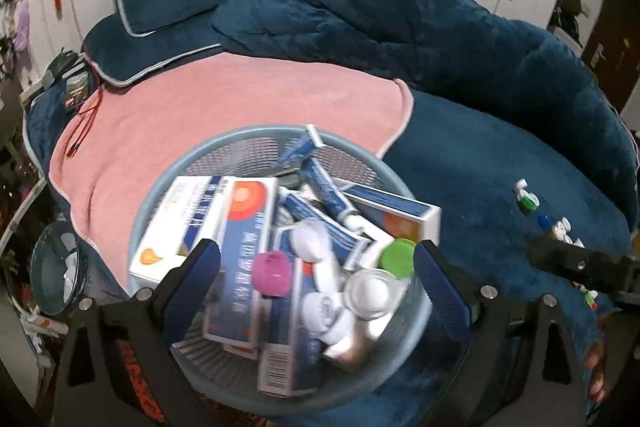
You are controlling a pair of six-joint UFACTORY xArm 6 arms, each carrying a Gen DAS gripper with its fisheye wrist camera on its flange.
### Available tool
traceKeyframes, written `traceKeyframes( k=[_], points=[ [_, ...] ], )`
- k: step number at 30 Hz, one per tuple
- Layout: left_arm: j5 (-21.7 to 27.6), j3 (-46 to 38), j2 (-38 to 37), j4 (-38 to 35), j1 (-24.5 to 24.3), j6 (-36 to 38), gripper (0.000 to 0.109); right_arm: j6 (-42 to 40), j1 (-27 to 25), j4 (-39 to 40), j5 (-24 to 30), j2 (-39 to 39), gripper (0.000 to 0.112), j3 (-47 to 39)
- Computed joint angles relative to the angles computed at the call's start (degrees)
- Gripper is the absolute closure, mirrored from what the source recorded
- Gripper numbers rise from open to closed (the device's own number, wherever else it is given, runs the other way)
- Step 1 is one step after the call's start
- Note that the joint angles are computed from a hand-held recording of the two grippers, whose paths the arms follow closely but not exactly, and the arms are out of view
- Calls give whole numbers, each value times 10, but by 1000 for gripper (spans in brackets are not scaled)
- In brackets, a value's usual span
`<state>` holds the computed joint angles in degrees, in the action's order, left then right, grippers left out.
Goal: Organize objects
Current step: 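Carry both caps over the mesh basket and open both tools to release them, then move the right tool to the cap pile and grasp a white cap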
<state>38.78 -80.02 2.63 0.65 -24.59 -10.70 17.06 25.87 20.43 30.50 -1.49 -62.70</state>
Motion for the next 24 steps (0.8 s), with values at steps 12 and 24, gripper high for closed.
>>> traceKeyframes(
  k=[12, 24],
  points=[
    [18, -29, 16, 13, -72, 3, 10, 65, -57, -80, 30, -111, 10, 112],
    [56, -78, 62, 9, -156, 29, 10, 105, -149, -116, 52, -253, 10, 252]
  ],
)
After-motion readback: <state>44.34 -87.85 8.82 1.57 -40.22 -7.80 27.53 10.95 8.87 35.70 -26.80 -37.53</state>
